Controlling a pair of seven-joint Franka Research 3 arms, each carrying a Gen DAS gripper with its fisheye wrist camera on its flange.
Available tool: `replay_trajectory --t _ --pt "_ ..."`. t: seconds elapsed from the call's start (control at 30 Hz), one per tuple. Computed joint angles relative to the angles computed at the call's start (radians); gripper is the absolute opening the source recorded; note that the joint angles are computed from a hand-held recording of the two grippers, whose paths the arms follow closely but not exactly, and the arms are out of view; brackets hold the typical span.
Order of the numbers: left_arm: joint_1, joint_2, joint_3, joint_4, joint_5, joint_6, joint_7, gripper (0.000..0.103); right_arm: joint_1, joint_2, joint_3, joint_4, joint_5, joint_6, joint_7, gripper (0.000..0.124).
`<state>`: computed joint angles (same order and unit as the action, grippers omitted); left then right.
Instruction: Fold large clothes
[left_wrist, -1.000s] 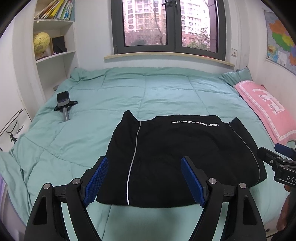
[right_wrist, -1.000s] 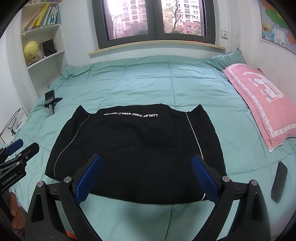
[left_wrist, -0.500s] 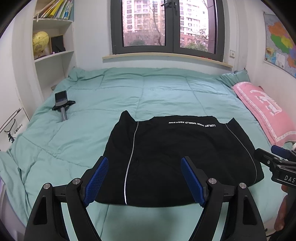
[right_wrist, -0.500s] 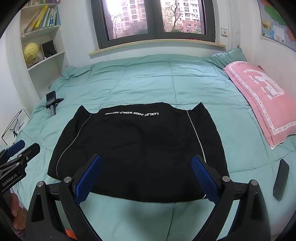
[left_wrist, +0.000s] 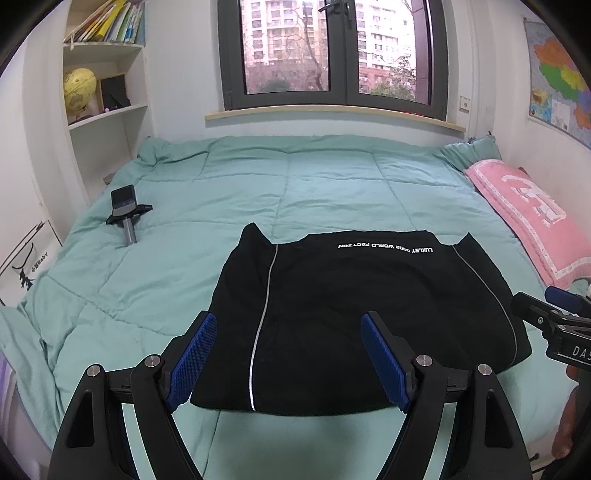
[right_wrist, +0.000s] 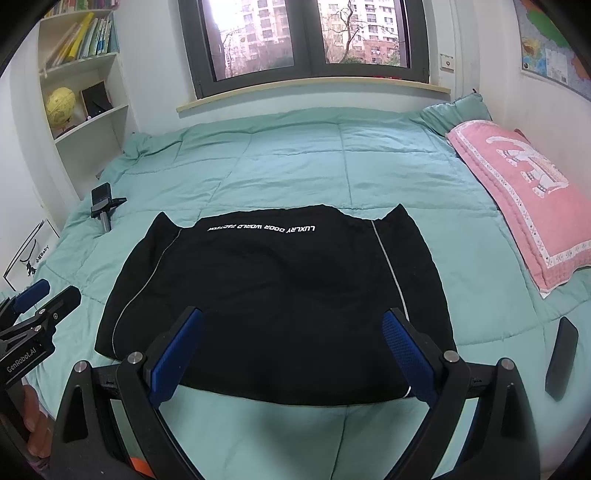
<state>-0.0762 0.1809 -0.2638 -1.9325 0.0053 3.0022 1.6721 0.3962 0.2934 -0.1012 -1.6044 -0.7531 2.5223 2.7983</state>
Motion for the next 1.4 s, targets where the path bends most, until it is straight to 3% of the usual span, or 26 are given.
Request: replay_trajectory --t 0.23,0.37,0.93,1.07,1.27,1.4 --pt "-0.038 0.009 0.048 0.005 0.108 0.015 -0.085 0.081 -0.003 0.008 -0.002 0.004 0.020 -0.001 -0.009 0.098" --pt "-0.015 0.017 0.021 0.013 0.089 0.001 -0.070 0.081 -0.005 0.017 -0.002 0.012 0.033 -0.003 -0.021 0.098" --pt "-0.013 0.021 0.017 0.017 0.091 -0.013 -0.077 0.081 -0.002 0.022 -0.010 0.006 0.058 -0.003 -0.031 0.098" --pt "0.025 0.016 -0.032 0.003 0.011 0.004 0.005 0.081 -0.003 0.026 -0.010 0.007 0.065 -0.003 -0.034 0.098" --pt "-0.016 0.018 0.014 0.005 0.063 0.008 -0.041 0.081 -0.004 0.031 -0.012 0.010 0.078 0.001 -0.043 0.098" --pt "-0.016 0.031 0.015 0.022 0.073 -0.005 -0.057 0.081 -0.006 0.038 -0.013 0.016 0.089 -0.005 -0.060 0.098"
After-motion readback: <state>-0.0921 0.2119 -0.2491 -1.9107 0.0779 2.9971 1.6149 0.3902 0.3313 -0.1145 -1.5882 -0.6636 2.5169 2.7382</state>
